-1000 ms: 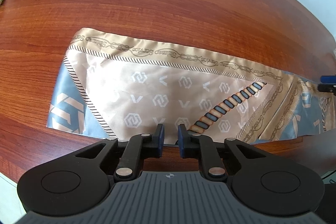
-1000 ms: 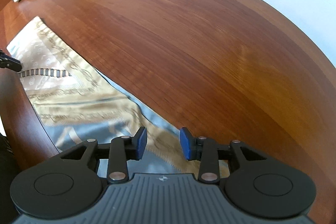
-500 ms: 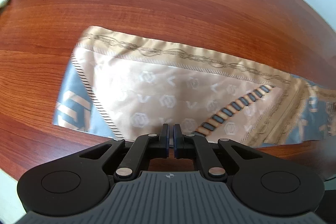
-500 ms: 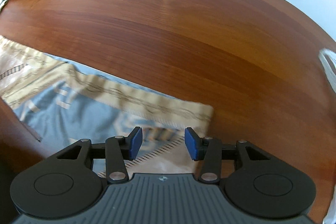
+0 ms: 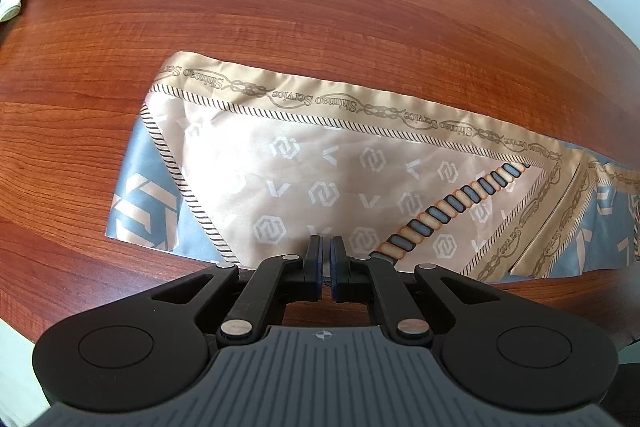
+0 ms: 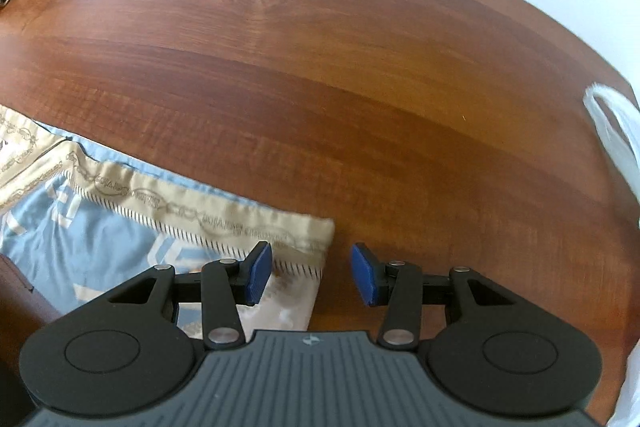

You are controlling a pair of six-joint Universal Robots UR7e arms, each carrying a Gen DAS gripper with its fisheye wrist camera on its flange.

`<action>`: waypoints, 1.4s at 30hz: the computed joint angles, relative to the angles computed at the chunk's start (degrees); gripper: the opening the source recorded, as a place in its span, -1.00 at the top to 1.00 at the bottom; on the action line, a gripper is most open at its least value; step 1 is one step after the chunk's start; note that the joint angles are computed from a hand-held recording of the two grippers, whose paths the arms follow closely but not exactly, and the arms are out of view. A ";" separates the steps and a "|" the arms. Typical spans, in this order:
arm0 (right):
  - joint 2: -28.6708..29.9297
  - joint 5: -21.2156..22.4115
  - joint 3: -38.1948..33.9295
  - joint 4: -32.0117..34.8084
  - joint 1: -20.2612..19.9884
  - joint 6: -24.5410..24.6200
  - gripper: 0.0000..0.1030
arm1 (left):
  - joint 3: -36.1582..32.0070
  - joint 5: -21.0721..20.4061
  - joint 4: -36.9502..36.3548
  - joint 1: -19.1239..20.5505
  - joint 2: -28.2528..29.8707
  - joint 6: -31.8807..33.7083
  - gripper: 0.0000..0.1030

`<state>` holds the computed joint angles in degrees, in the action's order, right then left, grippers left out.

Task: Fold clothes

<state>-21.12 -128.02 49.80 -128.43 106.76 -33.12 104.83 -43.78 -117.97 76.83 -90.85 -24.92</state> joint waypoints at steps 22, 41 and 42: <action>0.33 0.25 -3.31 5.44 0.01 2.48 0.21 | -0.28 0.21 -0.10 0.21 0.43 -1.07 0.89; -4.79 3.35 5.11 3.87 -1.53 12.55 0.92 | 1.14 3.46 -5.81 -2.60 -0.23 0.22 0.57; -5.12 3.80 5.56 3.52 -1.45 12.87 0.95 | 1.02 3.79 -5.84 -2.78 -0.57 0.35 0.57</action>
<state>-26.25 -124.23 55.37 -124.92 105.31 -20.24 105.84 -40.00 -123.81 74.05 -91.43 -24.57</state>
